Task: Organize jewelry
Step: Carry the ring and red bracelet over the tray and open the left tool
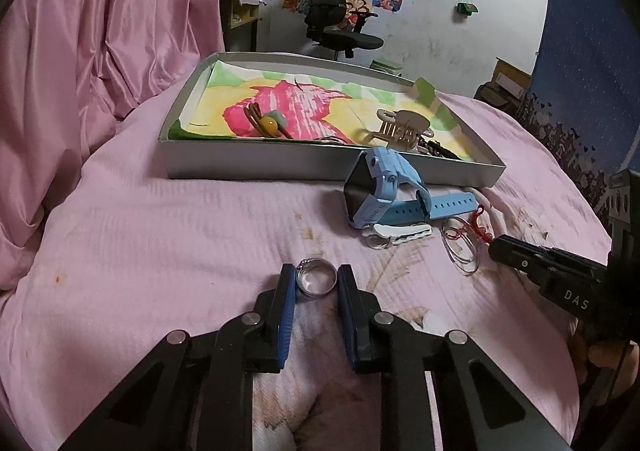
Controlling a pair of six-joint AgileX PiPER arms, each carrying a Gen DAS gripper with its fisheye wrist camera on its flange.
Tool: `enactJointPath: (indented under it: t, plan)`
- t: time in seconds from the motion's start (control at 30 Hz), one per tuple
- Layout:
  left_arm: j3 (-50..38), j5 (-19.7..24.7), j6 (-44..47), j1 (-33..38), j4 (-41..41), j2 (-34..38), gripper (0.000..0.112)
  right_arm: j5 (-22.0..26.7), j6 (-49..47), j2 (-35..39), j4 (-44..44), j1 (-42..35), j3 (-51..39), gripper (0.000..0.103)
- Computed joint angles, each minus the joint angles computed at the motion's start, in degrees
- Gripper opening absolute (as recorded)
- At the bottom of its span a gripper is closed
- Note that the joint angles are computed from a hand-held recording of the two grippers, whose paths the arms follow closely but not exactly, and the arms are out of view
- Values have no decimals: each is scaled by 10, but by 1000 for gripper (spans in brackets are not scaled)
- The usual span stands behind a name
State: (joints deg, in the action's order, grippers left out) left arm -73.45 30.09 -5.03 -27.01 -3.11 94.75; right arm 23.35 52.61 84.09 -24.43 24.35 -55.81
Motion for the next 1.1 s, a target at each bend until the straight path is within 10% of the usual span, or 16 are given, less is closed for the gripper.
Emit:
enactJointPath:
  t: [1.1]
  plan:
    - [84,-157,-13,-41,-9,-82,20,25,433,-85,-462,88,59,9]
